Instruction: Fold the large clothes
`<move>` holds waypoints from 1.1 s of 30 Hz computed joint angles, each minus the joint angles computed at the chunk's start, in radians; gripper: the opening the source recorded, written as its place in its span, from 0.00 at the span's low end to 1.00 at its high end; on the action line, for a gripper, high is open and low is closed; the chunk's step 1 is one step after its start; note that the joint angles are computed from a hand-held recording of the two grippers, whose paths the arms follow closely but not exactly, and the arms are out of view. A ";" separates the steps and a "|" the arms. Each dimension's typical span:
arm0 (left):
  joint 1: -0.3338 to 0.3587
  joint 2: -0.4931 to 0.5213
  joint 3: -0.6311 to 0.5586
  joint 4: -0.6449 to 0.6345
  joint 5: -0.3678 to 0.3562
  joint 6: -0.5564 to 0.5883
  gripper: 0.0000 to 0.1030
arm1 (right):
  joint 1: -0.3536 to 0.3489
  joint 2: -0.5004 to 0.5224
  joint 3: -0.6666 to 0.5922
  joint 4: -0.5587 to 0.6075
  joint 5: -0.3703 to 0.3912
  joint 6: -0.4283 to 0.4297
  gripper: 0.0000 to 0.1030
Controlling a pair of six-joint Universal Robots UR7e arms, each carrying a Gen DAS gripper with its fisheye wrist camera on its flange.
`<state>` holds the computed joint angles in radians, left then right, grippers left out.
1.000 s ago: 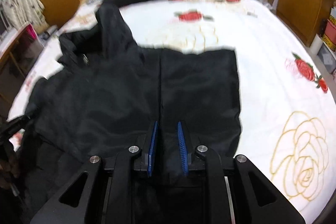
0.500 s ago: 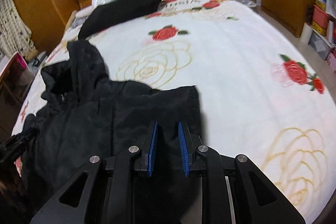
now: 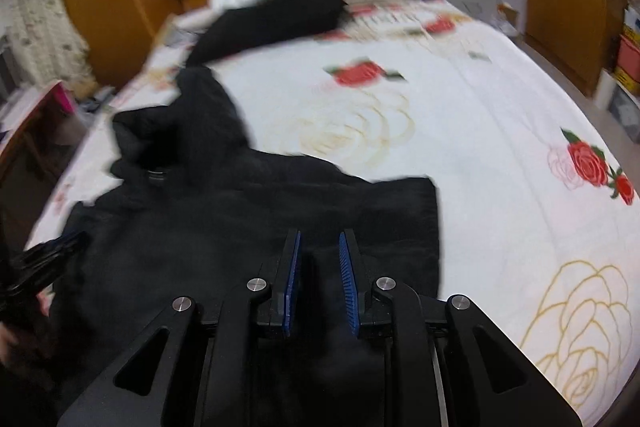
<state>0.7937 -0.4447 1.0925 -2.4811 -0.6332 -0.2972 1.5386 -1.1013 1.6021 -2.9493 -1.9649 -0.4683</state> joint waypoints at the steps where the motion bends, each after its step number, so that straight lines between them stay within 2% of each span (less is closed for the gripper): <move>1: -0.009 -0.015 0.031 -0.040 -0.009 0.021 0.33 | 0.013 -0.010 0.023 0.004 0.011 -0.026 0.20; 4: -0.016 -0.022 0.070 -0.050 -0.019 0.052 0.33 | 0.034 0.016 0.037 0.029 -0.015 -0.081 0.20; 6: 0.002 -0.013 0.058 0.029 -0.020 0.002 0.33 | 0.035 0.056 0.022 0.052 -0.055 -0.074 0.20; 9: 0.030 -0.024 0.077 0.007 -0.052 -0.036 0.34 | 0.025 0.083 0.010 0.051 -0.062 -0.052 0.19; 16: 0.032 -0.017 0.070 0.030 -0.047 -0.043 0.34 | 0.036 0.097 0.008 0.043 -0.097 -0.051 0.19; 19: 0.015 -0.036 0.056 0.123 -0.035 -0.080 0.33 | 0.059 0.070 0.012 0.075 -0.135 -0.019 0.19; 28: -0.062 -0.193 0.216 0.073 -0.019 -0.134 0.34 | 0.123 -0.045 0.115 0.061 -0.128 0.002 0.20; 30: -0.083 -0.225 0.252 0.077 -0.005 -0.170 0.34 | 0.141 -0.075 0.144 0.059 -0.120 0.020 0.24; 32: -0.102 -0.261 0.294 0.069 -0.003 -0.204 0.35 | 0.154 -0.098 0.167 0.053 -0.107 0.031 0.34; 33: -0.110 -0.275 0.308 0.076 0.000 -0.221 0.36 | 0.163 -0.108 0.178 0.050 -0.107 0.035 0.35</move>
<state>0.6836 -0.7193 1.4009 -2.4048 -0.6331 -0.5178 1.7017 -1.2094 1.7806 -2.8988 -2.0722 -0.4337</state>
